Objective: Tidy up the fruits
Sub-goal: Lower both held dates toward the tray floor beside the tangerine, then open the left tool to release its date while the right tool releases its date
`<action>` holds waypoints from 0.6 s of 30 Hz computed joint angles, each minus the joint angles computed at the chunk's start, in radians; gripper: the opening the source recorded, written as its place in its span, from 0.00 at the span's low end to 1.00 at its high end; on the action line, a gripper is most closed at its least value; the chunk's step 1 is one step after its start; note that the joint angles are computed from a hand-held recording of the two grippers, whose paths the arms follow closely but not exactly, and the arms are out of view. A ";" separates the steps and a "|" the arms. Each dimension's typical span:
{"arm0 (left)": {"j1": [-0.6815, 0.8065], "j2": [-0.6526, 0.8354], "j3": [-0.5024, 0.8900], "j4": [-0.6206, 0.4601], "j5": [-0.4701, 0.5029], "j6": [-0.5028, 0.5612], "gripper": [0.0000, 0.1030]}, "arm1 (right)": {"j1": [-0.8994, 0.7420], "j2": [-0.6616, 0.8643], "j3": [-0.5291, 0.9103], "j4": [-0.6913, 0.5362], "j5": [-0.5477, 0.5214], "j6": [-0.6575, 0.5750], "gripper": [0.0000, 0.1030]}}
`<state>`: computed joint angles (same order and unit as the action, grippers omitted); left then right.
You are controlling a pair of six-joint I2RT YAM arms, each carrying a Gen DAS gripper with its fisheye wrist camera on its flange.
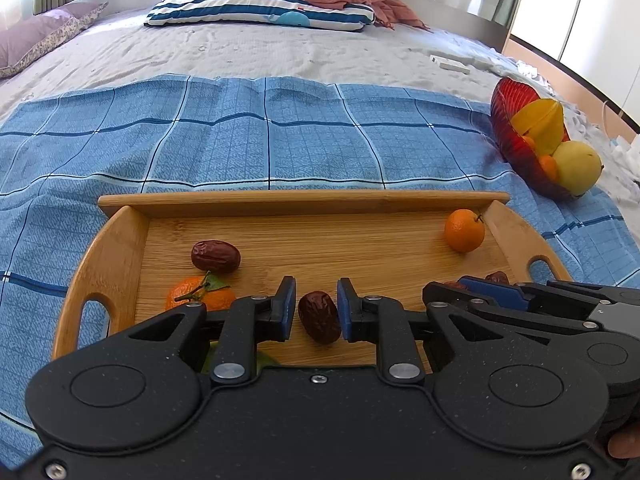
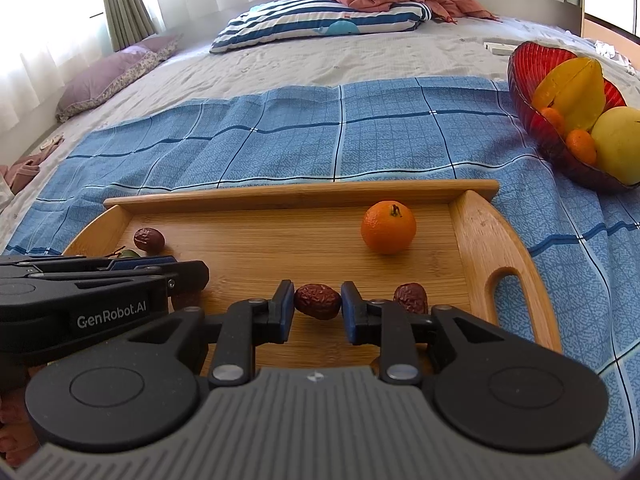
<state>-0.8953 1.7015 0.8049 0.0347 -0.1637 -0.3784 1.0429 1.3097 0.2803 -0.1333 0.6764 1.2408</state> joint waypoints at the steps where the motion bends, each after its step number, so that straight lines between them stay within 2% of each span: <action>1: -0.001 0.000 0.000 0.000 0.000 -0.001 0.21 | 0.000 -0.001 0.000 0.000 0.001 0.002 0.35; 3: -0.001 0.001 0.001 0.000 -0.001 -0.003 0.22 | 0.001 -0.002 0.000 -0.002 0.003 0.005 0.39; 9: -0.003 -0.008 -0.005 0.003 -0.002 0.003 0.30 | 0.006 0.000 0.003 -0.007 0.008 0.015 0.42; 11: -0.005 -0.016 -0.012 0.006 -0.005 0.004 0.34 | 0.007 0.001 0.004 -0.007 0.011 0.017 0.50; 18: -0.012 -0.054 -0.059 0.045 -0.027 0.014 0.42 | 0.016 0.005 0.008 -0.026 0.027 0.051 0.53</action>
<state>-0.9076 1.6476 0.7462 0.0793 -0.1905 -0.3640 1.0589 1.3147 0.2884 -0.1590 0.7038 1.2922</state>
